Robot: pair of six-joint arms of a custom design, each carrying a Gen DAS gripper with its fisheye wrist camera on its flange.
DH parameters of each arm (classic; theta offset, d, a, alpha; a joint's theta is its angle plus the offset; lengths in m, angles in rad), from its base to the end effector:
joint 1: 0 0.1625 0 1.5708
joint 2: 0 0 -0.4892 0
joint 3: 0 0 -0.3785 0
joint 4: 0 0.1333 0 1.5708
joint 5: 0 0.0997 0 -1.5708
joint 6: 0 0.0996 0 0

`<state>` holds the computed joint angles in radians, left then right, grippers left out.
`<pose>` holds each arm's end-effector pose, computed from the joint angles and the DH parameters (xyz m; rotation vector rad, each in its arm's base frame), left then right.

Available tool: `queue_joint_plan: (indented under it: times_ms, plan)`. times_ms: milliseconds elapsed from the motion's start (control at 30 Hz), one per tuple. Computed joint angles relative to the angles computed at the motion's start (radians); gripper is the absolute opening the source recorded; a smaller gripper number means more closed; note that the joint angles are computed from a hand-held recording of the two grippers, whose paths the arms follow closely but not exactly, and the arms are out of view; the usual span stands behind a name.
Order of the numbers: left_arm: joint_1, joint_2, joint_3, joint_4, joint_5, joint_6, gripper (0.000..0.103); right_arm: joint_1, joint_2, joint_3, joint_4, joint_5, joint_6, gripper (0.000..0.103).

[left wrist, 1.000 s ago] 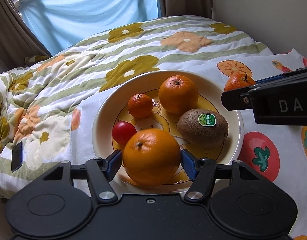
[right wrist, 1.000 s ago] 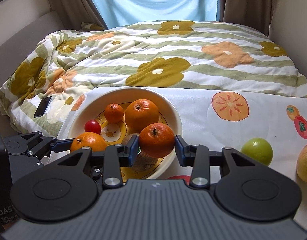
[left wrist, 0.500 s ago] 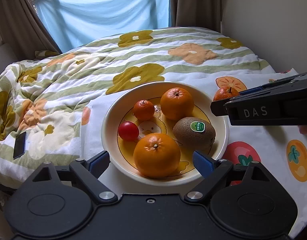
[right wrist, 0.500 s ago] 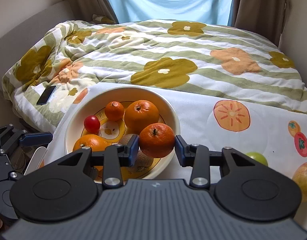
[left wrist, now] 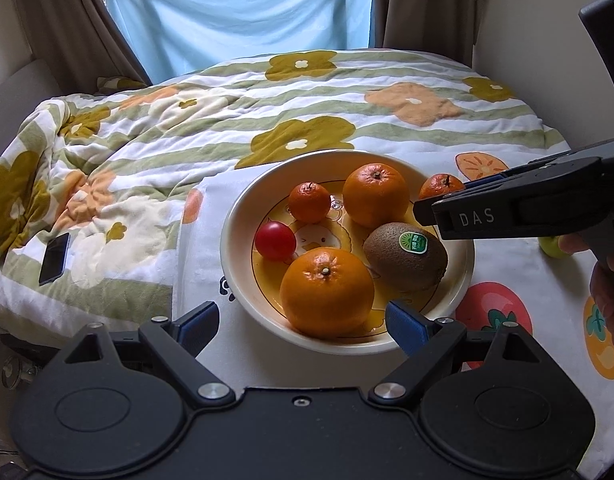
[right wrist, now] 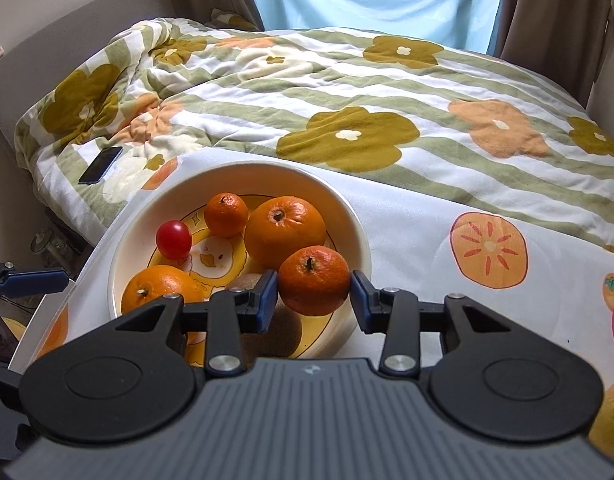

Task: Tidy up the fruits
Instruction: 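Carry orange and tangerine into the duck bowl and open the left then right tool, then withdraw both open tools from the bowl toward the apples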

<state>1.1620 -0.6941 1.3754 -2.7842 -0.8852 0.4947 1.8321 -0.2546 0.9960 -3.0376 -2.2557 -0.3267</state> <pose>-0.1359 -0.8076 0.2212 0.8277 2.2341 -0.6093 0.2948 -0.8304 0.0385 0.3702 -2.3008 0.8490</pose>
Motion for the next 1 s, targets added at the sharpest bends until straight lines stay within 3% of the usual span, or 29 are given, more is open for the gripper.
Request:
queue_joint_plan:
  times_ms: [33,100,133,167,267,600,1000]
  plan:
    - [-0.001,0.002,0.000,-0.002,0.004,-0.002,0.093,-0.001,0.001,0.000,-0.009,0.004,-0.006,0.059]
    - [-0.002,0.003,0.000,0.002,0.007,-0.008,0.093,-0.002,0.003,0.001,-0.026,0.009,-0.024,0.079]
    - [-0.003,0.004,0.000,0.006,0.010,-0.014,0.093,0.000,0.008,-0.002,-0.039,0.004,-0.042,0.097]
    - [-0.004,0.004,0.001,0.011,0.014,-0.019,0.093,0.003,0.014,-0.003,-0.062,-0.010,-0.066,0.103]
    - [-0.010,0.003,0.010,0.005,0.032,-0.024,0.093,0.009,0.014,0.010,-0.093,-0.017,-0.112,0.103]
    - [-0.020,-0.023,0.042,-0.034,0.050,-0.036,0.093,0.027,-0.022,0.075,-0.120,-0.012,-0.078,0.103]
    - [-0.063,-0.111,0.152,-0.125,0.055,-0.047,0.093,0.086,-0.118,0.253,-0.266,-0.090,0.005,0.103]
